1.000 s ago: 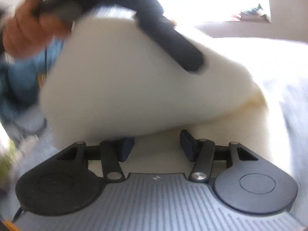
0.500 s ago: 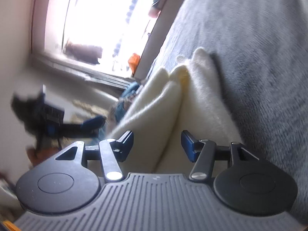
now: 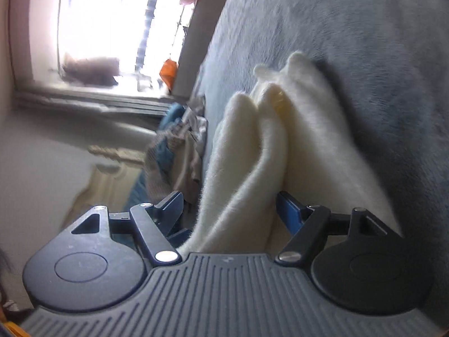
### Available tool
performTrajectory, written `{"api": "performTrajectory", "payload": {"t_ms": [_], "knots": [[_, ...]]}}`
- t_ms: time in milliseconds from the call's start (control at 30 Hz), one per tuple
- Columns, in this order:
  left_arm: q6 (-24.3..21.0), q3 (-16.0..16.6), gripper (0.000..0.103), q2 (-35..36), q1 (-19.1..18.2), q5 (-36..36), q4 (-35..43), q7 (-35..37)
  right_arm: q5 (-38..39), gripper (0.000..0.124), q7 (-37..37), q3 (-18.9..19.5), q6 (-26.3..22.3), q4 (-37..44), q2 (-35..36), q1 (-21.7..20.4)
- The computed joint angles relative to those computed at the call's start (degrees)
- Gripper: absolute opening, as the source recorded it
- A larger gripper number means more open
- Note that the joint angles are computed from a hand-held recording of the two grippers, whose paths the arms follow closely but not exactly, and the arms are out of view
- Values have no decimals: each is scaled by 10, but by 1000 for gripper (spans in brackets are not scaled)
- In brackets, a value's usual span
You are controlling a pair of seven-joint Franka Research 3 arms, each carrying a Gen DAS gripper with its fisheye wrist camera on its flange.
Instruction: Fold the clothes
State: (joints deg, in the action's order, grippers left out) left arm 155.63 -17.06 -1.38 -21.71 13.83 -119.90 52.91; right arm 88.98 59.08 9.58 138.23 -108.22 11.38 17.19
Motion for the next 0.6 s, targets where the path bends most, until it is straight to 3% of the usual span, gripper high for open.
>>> {"api": "performTrajectory", "payload": {"t_ms": [67,133,200,267,300,433,467,600], "knots": [[18,-1,79,5,-1,12,-8,-15,-92,73,69,-2,6,36,18,14],[26,-2,81,13,-1,44,-8,-35,-205,63,146,-3,20,75,42,33],[29,-4,83,16,-4,100,-10,-66,-306,38,192,-3,29,102,59,50],[31,-4,84,18,-6,141,-9,-92,-353,26,186,5,44,105,58,54],[37,-3,84,18,-7,151,-9,-101,-355,23,160,13,53,103,52,51],[69,-1,84,23,-7,190,-3,-119,-159,21,-121,51,62,74,11,5],[61,-2,85,31,-9,199,7,-119,-148,21,-159,55,69,77,14,0],[43,3,88,63,-27,276,37,-141,-202,22,-66,16,77,98,69,18]]}}
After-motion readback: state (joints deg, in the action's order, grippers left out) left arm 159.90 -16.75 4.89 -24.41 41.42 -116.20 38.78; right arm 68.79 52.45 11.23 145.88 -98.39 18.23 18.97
